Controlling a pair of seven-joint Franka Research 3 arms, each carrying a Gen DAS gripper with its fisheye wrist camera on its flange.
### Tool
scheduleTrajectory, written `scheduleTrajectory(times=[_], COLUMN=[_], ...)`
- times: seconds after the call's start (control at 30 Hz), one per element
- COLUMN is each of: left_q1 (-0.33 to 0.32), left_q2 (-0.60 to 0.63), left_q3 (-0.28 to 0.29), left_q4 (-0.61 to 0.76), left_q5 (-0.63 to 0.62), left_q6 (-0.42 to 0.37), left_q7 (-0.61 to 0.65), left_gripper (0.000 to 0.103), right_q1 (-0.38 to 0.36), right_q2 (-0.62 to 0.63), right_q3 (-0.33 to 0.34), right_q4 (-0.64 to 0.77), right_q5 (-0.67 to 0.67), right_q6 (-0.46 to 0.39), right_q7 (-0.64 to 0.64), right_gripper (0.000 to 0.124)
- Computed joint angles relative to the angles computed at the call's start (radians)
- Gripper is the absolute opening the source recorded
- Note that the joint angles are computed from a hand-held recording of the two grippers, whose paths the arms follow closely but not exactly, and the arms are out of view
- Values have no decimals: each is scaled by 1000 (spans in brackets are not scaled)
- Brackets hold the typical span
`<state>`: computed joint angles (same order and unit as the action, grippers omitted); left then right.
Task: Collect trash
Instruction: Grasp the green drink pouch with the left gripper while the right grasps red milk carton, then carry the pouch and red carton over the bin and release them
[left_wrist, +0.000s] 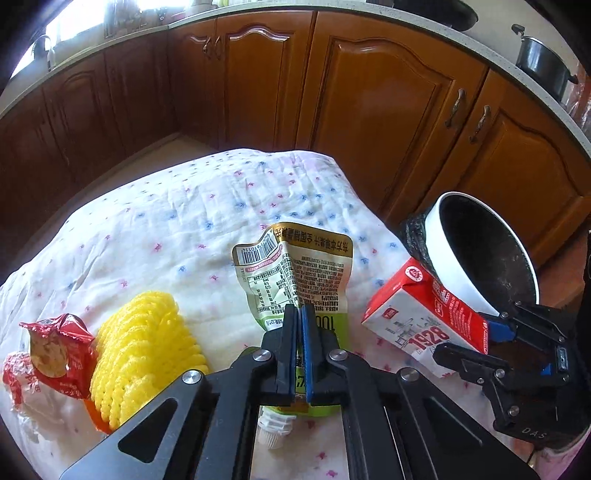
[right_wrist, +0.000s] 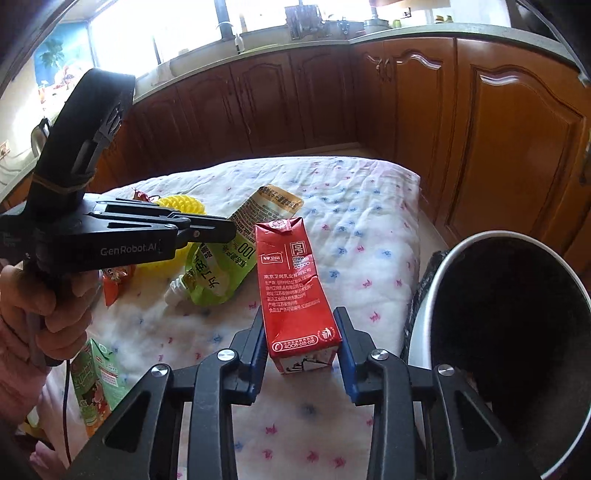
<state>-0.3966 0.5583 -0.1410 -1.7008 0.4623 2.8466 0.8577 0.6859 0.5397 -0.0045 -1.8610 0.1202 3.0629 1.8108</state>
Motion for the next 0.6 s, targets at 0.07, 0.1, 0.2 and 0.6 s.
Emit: scheduleTrajectory(times=[0.07, 0.1, 0.2, 0.6], left_q1=[-6, -5, -18, -37], left_q2=[-33, -51, -109, -223], left_q3=[8, 7, 20, -19], left_q4=[-48, -74, -152, -304], left_q5=[9, 12, 34, 57], left_q6=[40, 61, 120, 254], left_q7=[-24, -32, -71, -134], left_gripper=[1, 1, 1, 0], right_q1=[4, 9, 68, 567], right_q2=[-38, -57, -116, -243], right_q3=[3, 2, -46, -493], right_q4=[-65, -97, -195, -391], right_q5=[36, 54, 107, 421], right_q6=[58, 87, 172, 271], right_q7=[38, 55, 106, 32], right_gripper=[34, 34, 34, 34])
